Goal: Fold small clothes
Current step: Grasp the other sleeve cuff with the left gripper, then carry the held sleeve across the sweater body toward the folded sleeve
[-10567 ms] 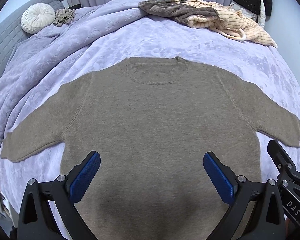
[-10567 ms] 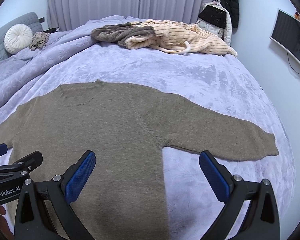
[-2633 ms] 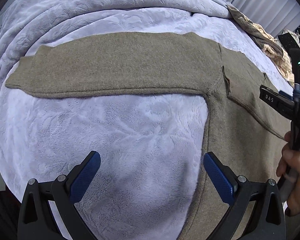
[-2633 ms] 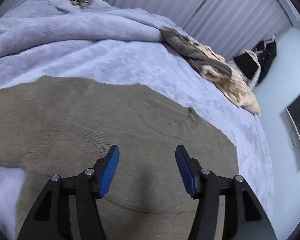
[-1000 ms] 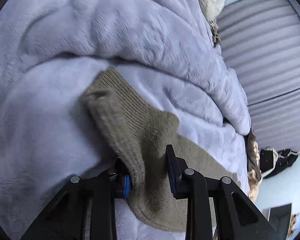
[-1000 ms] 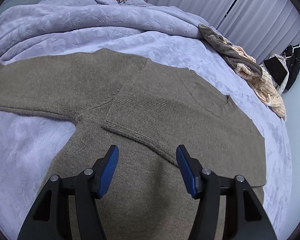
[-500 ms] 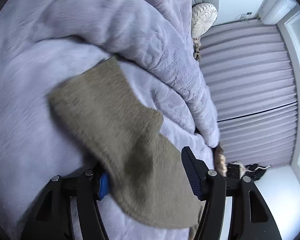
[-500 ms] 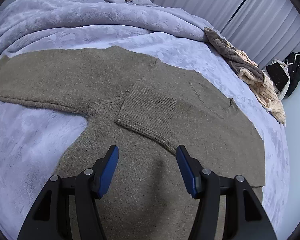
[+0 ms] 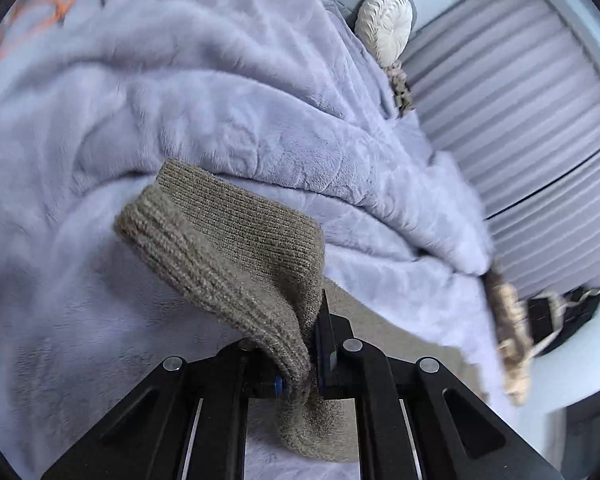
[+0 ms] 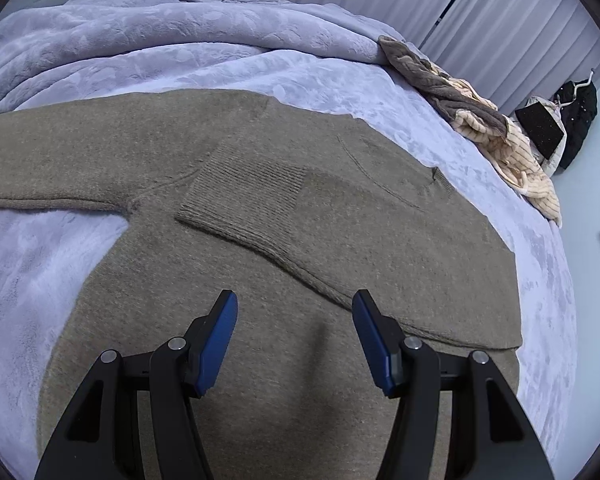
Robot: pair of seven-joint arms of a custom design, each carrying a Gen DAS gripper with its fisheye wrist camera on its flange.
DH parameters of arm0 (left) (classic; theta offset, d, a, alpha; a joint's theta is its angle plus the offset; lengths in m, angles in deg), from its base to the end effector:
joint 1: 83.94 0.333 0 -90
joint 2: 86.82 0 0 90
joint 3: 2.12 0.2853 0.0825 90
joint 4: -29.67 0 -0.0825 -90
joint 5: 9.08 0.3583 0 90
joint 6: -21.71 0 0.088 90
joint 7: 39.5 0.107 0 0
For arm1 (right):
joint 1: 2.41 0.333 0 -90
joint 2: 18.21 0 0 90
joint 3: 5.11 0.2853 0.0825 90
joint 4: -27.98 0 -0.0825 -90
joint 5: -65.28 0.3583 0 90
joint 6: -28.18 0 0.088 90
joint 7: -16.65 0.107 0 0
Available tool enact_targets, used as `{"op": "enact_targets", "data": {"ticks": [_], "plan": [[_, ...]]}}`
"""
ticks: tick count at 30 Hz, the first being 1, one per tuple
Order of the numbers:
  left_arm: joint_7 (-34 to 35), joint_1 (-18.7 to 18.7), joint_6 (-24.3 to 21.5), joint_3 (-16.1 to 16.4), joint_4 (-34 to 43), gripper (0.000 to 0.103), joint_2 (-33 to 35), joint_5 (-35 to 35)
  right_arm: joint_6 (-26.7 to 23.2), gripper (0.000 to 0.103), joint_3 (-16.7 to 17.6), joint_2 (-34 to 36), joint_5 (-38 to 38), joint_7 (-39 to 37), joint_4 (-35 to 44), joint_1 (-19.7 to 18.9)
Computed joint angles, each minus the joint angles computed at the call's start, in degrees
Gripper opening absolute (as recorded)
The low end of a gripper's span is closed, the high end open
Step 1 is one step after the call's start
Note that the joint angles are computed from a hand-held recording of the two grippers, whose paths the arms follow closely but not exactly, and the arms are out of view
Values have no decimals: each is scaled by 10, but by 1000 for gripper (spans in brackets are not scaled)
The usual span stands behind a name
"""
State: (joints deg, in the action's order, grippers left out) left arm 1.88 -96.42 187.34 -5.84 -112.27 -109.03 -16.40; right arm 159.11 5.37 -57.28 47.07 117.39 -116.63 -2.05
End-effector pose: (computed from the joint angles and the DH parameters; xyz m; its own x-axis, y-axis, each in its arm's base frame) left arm 0.4418 -0.1228 0.5104 0.3814 -0.7096 0.5924 -0.6185 -0.6722 -0.4070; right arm 0.3724 0.0713 0.5286 0.0577 -0.9414 0.3324 -0.8772 -0.2067 -0.4333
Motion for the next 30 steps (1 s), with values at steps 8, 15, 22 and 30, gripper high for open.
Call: {"op": "enact_targets", "data": {"ticks": [8,15,22,30], "plan": [[35,-29,-10,15,33,12,4,-35,-19,64,-22,-24,9,-4,-27,-13],[-51,37,-91,-67,122,11,34,86,-8,64,-27,-39,23,-21,-37,-21],[-61,11,-238,-97,283,11,122,150,-6,64,-39,-44,33,-43,-32,-36],[-52,-53,-349,-129,477,11,252,192,-12,64,-74,-66,70,-93,-37,-51]]}}
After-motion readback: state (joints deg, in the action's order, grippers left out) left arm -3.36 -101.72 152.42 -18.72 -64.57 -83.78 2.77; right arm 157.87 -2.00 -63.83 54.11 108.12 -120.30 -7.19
